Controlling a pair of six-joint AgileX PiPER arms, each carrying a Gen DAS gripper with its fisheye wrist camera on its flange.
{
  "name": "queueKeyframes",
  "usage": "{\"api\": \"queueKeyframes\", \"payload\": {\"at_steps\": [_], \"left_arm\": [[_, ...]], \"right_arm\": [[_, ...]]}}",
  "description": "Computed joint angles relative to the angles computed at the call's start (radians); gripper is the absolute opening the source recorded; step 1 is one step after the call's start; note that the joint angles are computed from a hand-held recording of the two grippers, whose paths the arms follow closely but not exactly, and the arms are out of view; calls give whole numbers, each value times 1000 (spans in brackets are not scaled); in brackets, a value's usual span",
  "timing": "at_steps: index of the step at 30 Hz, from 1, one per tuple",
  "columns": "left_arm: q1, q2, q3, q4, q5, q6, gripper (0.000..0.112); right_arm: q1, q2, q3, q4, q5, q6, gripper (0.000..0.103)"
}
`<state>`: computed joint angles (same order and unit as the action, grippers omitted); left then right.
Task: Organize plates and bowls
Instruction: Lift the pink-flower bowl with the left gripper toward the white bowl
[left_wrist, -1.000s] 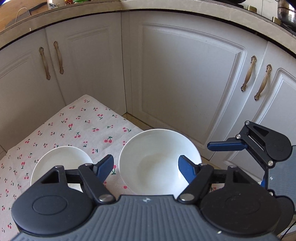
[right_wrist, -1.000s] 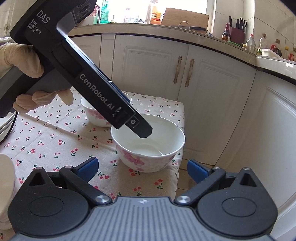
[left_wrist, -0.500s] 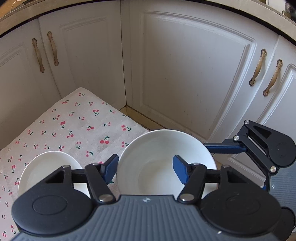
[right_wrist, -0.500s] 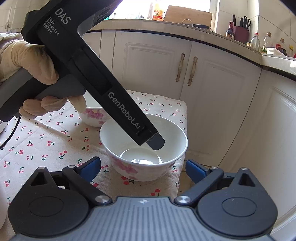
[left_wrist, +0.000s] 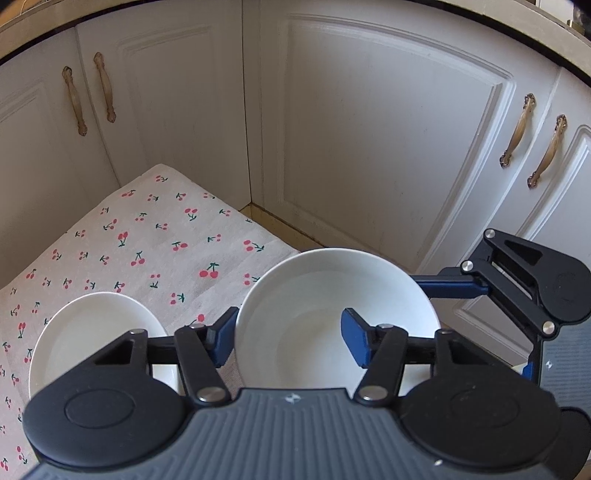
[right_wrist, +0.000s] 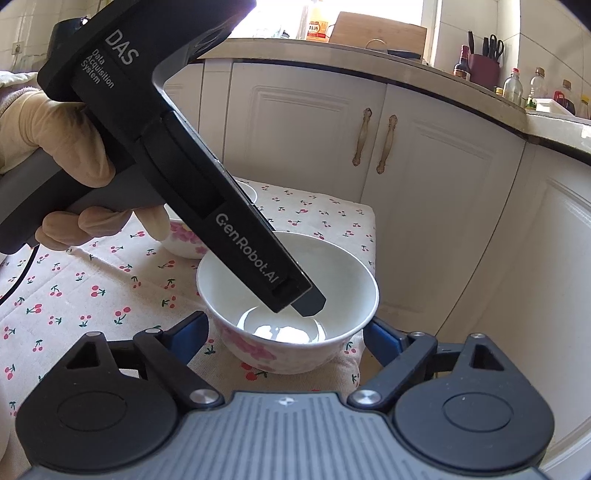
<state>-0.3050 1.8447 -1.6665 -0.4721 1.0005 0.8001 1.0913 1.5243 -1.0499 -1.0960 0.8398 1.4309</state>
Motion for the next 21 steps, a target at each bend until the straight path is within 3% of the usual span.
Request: {"api": "queueKeyframes", "payload": {"at_steps": [9,21], "left_arm": [[2,-3,3,-13,1,-7,57],[34,-134,86,-49,53,24,57]], "right_arm": [[1,14,-27,21,18,-5,93],[89,-2,-123,113,139,-85,93]]}}
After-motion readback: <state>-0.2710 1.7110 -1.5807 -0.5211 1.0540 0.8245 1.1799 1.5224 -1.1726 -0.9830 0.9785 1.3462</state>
